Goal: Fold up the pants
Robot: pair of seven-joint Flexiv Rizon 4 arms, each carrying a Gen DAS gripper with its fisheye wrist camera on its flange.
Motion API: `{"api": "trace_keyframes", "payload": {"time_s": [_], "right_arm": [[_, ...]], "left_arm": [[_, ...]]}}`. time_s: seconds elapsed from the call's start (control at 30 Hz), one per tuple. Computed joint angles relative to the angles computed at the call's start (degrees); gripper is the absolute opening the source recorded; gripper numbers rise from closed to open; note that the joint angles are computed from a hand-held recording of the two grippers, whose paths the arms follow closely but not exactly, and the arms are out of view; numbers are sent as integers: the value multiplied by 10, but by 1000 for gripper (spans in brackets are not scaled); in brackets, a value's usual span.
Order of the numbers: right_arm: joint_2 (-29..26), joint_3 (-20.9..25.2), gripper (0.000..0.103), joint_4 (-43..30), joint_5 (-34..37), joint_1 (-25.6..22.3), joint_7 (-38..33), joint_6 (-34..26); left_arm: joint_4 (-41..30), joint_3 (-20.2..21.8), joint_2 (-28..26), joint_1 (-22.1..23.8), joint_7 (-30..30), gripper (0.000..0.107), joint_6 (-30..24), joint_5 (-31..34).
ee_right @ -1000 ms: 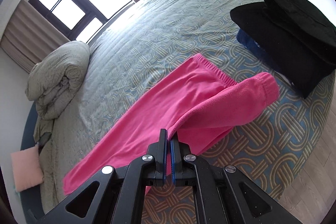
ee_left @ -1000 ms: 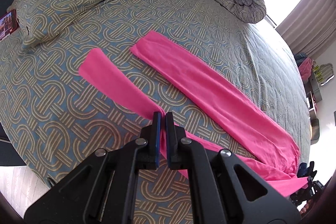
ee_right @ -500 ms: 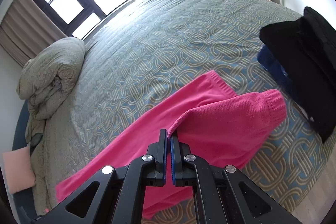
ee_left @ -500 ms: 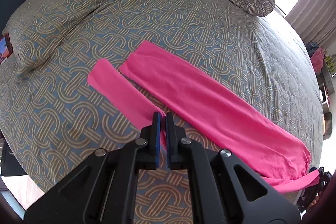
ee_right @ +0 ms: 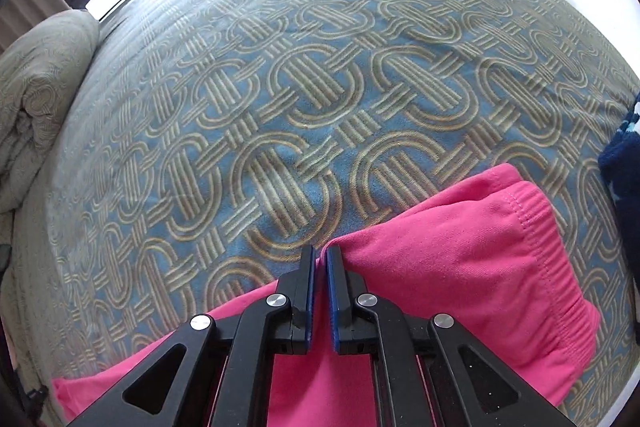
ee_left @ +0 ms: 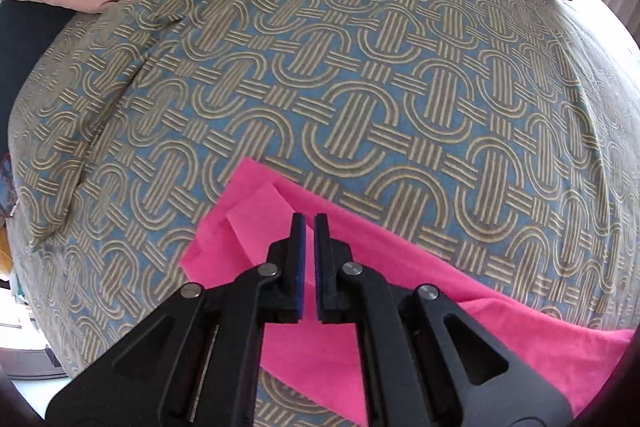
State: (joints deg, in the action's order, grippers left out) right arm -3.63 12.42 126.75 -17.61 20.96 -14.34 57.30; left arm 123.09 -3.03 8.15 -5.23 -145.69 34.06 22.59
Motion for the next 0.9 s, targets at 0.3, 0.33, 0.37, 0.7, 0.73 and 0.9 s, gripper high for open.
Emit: {"api": "trace_keyframes", "payload": {"time_s": [0.3, 0.33, 0.37, 0.7, 0.73, 0.9], "right_arm": [[138, 30, 40, 60, 15, -7, -74, -66], [159, 34, 46, 69, 21, -9, -79, -85], [183, 39, 47, 79, 29, -10, -81, -104], [376, 42, 52, 191, 180, -6, -104, -161], [380, 41, 52, 200, 193, -3, -106, -147], [363, 33, 54, 217, 233, 12, -126, -84]], "left_arm": [[101, -14, 136, -27, 44, 19, 9, -37], [109, -20, 152, -32, 47, 19, 8, -45], [115, -23, 160, -36, 55, 20, 13, -56], [98, -92, 64, -191, 185, 21, 193, -266], [85, -98, 32, -214, 211, 23, 216, -293], [-21, -141, -119, -282, 295, 26, 255, -325]]}}
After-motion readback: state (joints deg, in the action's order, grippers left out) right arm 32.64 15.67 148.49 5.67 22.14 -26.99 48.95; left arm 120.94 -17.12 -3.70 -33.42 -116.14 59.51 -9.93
